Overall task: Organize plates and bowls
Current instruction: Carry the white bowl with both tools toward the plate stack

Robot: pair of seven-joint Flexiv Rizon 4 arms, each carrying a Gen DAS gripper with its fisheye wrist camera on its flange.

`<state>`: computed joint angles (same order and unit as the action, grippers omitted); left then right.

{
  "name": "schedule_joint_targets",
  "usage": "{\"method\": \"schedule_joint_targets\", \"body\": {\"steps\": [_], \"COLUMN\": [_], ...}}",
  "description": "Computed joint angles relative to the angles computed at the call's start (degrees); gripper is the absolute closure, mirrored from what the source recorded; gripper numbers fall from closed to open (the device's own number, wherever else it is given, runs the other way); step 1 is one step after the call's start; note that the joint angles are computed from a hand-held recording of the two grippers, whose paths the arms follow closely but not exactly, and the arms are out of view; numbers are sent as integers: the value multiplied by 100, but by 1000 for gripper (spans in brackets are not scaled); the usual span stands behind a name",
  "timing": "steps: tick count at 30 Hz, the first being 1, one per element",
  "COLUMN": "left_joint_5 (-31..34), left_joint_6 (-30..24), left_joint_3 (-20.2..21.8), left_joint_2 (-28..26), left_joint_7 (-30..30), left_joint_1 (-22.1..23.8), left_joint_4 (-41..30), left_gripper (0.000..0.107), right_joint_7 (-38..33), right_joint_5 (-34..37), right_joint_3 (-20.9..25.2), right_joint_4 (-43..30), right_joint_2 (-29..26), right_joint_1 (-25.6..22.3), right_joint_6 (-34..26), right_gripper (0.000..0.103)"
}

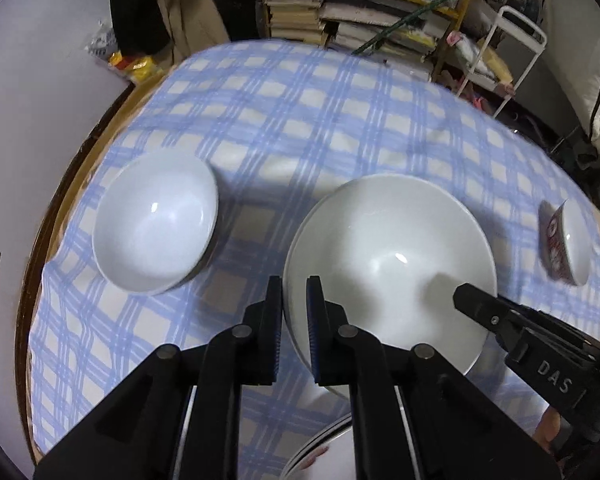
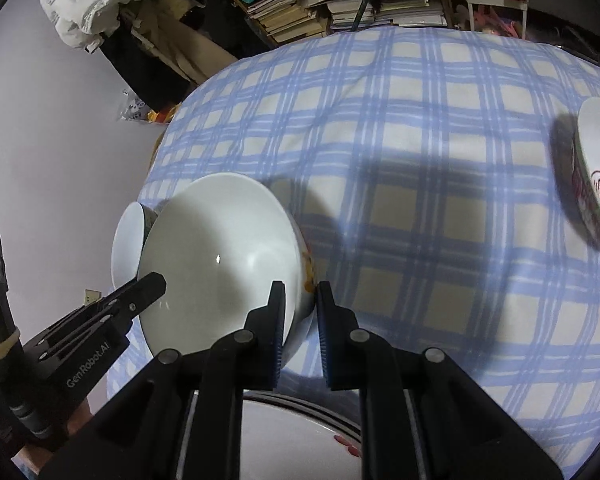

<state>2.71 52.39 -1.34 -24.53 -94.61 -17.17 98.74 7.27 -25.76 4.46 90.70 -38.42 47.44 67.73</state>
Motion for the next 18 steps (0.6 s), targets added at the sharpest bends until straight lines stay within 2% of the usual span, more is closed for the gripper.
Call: {"method": "schedule_joint_targets", "body": {"steps": [4, 8, 10, 14, 16, 18], "left_joint_5": [-43, -265, -429, -322, -306, -116], "left_joint_6": [112, 181, 229, 479, 480, 359], "left_joint_3": [3, -91, -127, -22, -26, 76], "left_joint_2": [55, 116, 125, 225, 291, 331], "left_joint_7": [14, 161, 192, 82, 203, 147], "left_joint_1": [50, 160, 214, 180, 220, 184], "left_joint_4": [229, 350, 386, 426, 412, 287], "left_gripper": [97, 97, 97, 94, 94, 93], "right_joint_7": [118, 279, 96, -304, -570, -859], "right_joint_5": [-199, -158, -162, -157, -178, -175], "right_joint_3": [-164, -116, -12, 119, 159, 206], "right_joint_4": [80, 50, -69, -216, -339, -507], "right_joint_2": [19, 31, 0, -1, 42, 64], "right_joint_1": [158, 147, 91, -4, -32, -68], "right_joint_6": [77, -46, -274, -399, -627, -850], "right_gripper": [86, 86, 86, 83, 75, 53]}}
